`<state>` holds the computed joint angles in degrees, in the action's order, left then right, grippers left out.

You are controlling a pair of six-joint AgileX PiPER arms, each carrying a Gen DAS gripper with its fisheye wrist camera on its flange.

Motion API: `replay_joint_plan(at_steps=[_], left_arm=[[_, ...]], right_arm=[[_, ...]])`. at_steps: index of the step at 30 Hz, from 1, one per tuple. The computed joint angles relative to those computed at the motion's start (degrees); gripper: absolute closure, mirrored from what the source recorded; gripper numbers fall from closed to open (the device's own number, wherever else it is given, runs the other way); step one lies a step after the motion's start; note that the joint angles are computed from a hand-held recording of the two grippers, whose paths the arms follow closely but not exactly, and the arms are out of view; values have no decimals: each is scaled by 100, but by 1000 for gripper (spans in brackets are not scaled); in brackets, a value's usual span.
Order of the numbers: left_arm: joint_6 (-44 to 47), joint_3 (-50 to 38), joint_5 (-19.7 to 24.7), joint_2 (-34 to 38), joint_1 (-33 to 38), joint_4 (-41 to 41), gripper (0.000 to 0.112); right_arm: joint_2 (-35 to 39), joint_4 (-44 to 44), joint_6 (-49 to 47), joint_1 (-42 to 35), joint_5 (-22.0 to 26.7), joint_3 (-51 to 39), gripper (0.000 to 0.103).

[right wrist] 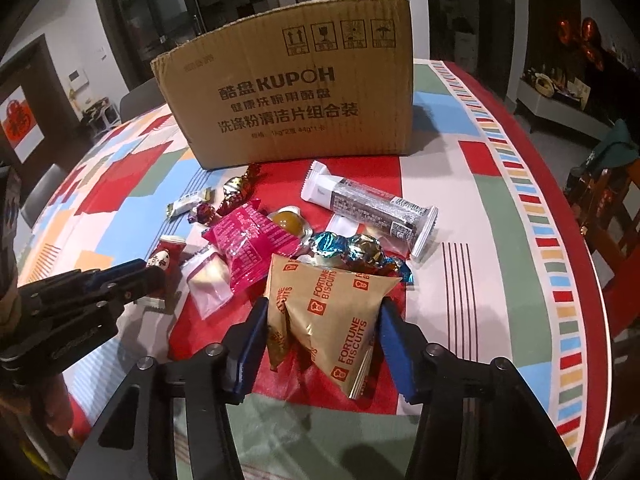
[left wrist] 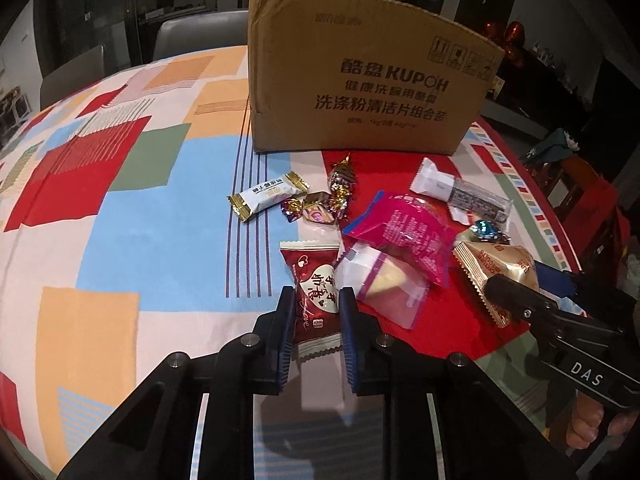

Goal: Organize snacks
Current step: 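Grasp the red wafer packet with the left gripper while the right grasps the Fortune Biscuits packet, then carry both packets over the cardboard box and open both grippers to drop them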

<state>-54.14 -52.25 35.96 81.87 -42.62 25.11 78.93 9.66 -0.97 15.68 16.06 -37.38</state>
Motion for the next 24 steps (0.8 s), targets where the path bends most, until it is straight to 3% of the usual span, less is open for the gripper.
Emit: replay_joint_plan(at_steps=[4,13,24], left_arm=[[-225,17,146,-211,-238,146,90],[-432,-359,717,-657,-700,644,90],[-43,-1356,1116,-617,-743,1244,90]], right_arm=[[-351,-311,336,61,74,102,49],[-989,25,-29,12,447,-84,49],[-1085,646,-906,-223,647,-829,49]])
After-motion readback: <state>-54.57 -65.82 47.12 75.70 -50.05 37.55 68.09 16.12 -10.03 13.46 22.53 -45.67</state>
